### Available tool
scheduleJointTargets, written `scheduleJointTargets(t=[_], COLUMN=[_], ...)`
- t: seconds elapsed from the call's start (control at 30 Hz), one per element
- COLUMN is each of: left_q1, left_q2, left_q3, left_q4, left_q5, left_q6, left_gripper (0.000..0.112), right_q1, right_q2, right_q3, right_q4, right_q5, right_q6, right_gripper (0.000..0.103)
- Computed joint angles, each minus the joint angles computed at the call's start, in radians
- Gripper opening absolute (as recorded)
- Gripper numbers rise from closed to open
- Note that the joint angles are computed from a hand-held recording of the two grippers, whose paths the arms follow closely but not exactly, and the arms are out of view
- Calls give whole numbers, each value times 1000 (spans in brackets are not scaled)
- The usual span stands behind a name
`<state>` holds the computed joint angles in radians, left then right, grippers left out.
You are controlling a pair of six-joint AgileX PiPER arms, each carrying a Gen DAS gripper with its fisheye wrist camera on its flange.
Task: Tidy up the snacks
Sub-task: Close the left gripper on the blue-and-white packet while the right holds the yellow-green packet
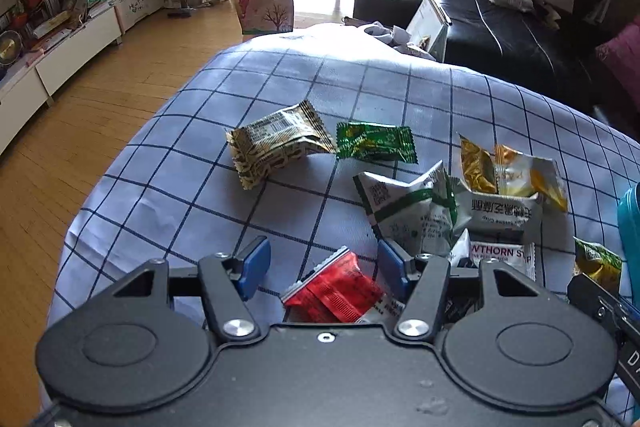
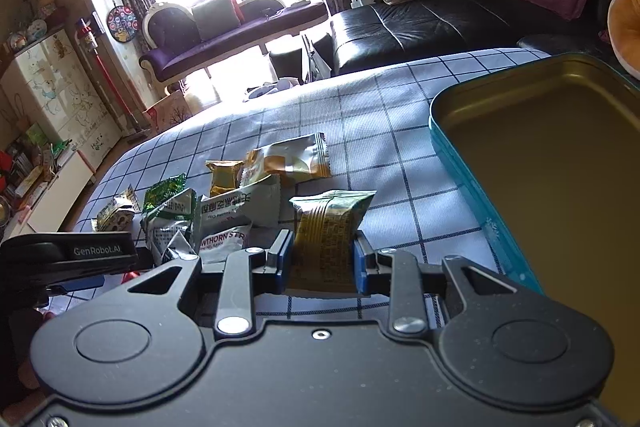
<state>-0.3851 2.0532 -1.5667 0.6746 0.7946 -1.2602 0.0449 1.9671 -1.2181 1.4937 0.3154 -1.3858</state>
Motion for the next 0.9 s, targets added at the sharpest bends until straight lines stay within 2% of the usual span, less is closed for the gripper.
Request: scheduleJointTargets(t=[0.1,0.2,0.33,0.53,0.7,0.9], left_q1=[9,-3,-10,-30,-58,-29], left_q2=[-22,-35,-65,-145,-112,-77], left_q3=[33,45,76,146,98,66], left_q4=[-40,-31,-27,0,-5,-140], left_q5=[-12,28,36,-106,-136,-200], left_q6=[40,65,69,-23,-40,-4], left_gripper=[61,62,60,60,60,60], right_q1=[-7,-10,-20,-37,-29,-17], right_q2=[-6,-18,-21,-17,-17,-21], right_q3=[5,17,20,15,22,38], right_q4=[9,32,37,42,93,159], right_q5=[13,26,35,49,33,10], right_q6=[-14,-46,-51,-29,-64,-129], right_gripper=[40,40,40,40,40,40])
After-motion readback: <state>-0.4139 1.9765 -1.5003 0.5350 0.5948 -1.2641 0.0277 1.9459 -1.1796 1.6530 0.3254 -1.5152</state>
